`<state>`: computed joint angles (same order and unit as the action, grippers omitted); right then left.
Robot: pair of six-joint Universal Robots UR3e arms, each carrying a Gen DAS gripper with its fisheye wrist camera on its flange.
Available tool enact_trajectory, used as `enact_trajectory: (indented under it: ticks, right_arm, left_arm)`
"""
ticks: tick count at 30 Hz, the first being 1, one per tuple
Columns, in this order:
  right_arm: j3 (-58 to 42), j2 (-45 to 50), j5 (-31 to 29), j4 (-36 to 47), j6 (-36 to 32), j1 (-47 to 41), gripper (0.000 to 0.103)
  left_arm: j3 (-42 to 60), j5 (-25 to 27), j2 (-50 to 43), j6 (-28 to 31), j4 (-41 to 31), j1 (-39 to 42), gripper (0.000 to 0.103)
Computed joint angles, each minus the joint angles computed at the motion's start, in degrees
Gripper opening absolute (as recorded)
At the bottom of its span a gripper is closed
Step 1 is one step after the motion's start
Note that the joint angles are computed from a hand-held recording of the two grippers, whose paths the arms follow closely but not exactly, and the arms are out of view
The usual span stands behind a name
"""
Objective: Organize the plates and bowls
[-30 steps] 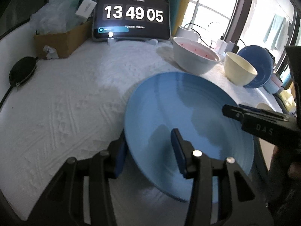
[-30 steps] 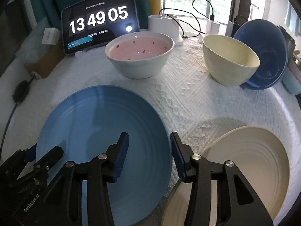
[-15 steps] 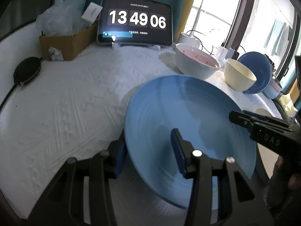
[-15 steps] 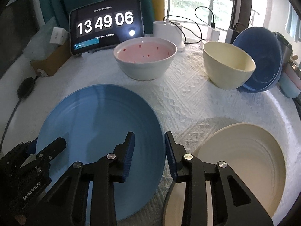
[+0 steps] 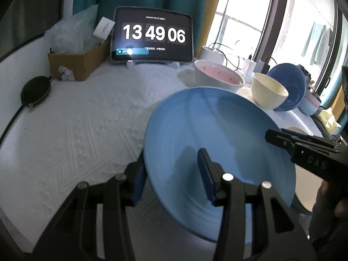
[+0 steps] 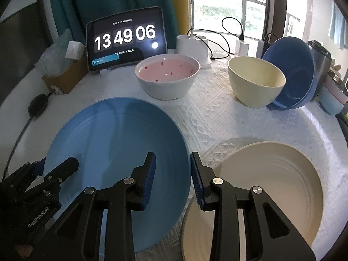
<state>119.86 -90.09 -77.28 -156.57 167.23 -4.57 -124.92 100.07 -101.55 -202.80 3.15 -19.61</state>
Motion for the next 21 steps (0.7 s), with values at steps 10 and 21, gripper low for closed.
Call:
enact_trajectory:
  ticks: [10,21]
  right_arm:
    - [3.35,-5.82,2.53,1.35,-1.46,-3.12,0.035]
    - [7.46,-13.21,6.29,3.85,-3.64,-8.52,0.035]
  left_arm:
    - [0.28,1.28,1.84,-0.80,-1.46,-2.25,0.046]
    - [3.61,4.47,1.52,-1.87,-3.82,-6.80,0.046]
